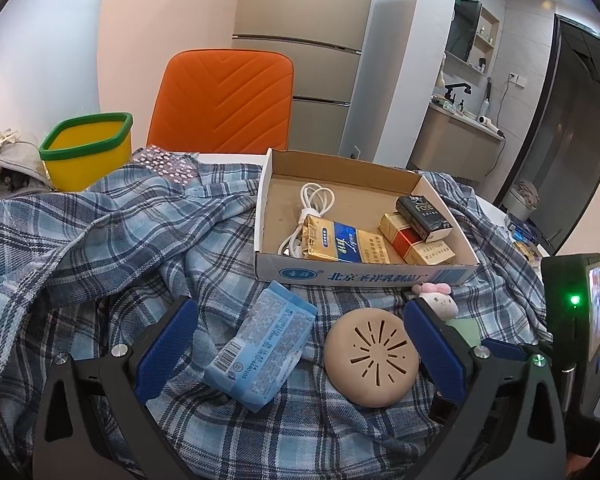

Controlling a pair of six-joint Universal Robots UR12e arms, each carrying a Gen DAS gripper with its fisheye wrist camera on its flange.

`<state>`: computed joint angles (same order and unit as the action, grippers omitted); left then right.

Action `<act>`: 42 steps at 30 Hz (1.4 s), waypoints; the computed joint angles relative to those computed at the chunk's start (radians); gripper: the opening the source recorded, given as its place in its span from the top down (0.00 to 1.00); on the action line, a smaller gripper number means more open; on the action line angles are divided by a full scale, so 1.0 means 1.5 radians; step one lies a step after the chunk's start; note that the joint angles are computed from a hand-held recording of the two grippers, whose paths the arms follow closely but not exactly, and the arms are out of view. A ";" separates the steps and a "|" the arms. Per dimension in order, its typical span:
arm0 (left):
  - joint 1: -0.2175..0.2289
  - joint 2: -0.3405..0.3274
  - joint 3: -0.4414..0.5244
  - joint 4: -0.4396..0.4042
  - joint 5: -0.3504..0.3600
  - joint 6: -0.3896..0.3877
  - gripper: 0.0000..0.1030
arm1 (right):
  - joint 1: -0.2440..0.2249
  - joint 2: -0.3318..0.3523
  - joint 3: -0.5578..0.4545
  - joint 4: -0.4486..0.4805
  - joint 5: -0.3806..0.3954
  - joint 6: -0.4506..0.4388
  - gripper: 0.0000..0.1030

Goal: Organize soft objects
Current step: 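Grasp the green felt square with the right gripper and lift it, then hold the green square up with the right gripper while the left gripper reaches toward the beige pad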

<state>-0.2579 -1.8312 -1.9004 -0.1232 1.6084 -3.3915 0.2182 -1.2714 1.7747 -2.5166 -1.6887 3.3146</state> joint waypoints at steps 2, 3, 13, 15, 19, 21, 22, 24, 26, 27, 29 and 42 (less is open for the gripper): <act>0.000 0.000 0.000 0.001 0.000 0.001 0.01 | 0.000 0.000 0.000 0.000 0.000 0.000 0.24; 0.000 0.000 0.000 0.001 0.001 0.002 0.01 | 0.000 0.000 0.000 0.000 -0.001 0.000 0.24; 0.001 0.001 -0.002 0.003 0.002 0.000 0.01 | -0.002 -0.001 0.003 -0.008 0.007 -0.002 0.21; 0.002 0.001 -0.002 0.002 0.001 -0.004 0.01 | -0.002 -0.001 0.004 -0.011 0.010 -0.006 0.24; 0.004 0.003 -0.003 0.000 0.001 -0.013 0.01 | -0.007 -0.007 0.009 -0.015 0.034 -0.003 0.27; 0.004 0.003 -0.003 -0.002 0.002 -0.016 0.01 | -0.010 -0.011 0.014 -0.017 0.041 -0.004 0.27; 0.004 0.003 -0.002 -0.004 0.003 -0.016 0.01 | -0.012 -0.013 0.016 -0.020 0.045 -0.007 0.27; 0.004 0.002 -0.001 -0.006 0.005 -0.016 0.01 | -0.014 -0.016 0.019 -0.020 0.048 -0.014 0.27; 0.002 0.002 -0.001 -0.005 0.007 -0.012 0.01 | -0.015 -0.020 0.023 -0.023 0.047 -0.022 0.28; 0.001 0.002 -0.002 -0.004 0.008 -0.010 0.01 | -0.015 -0.022 0.025 -0.025 0.048 -0.027 0.28; 0.001 0.001 -0.001 -0.002 0.008 -0.004 0.01 | -0.016 -0.027 0.030 -0.034 0.050 -0.033 0.28; 0.000 -0.005 0.009 -0.056 -0.123 0.142 0.01 | -0.034 -0.070 0.076 -0.193 0.028 -0.059 0.28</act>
<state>-0.2574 -1.8381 -1.8869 -0.2068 1.4241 -3.1781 0.1668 -1.3759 1.8885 -2.8065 -1.6469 3.2260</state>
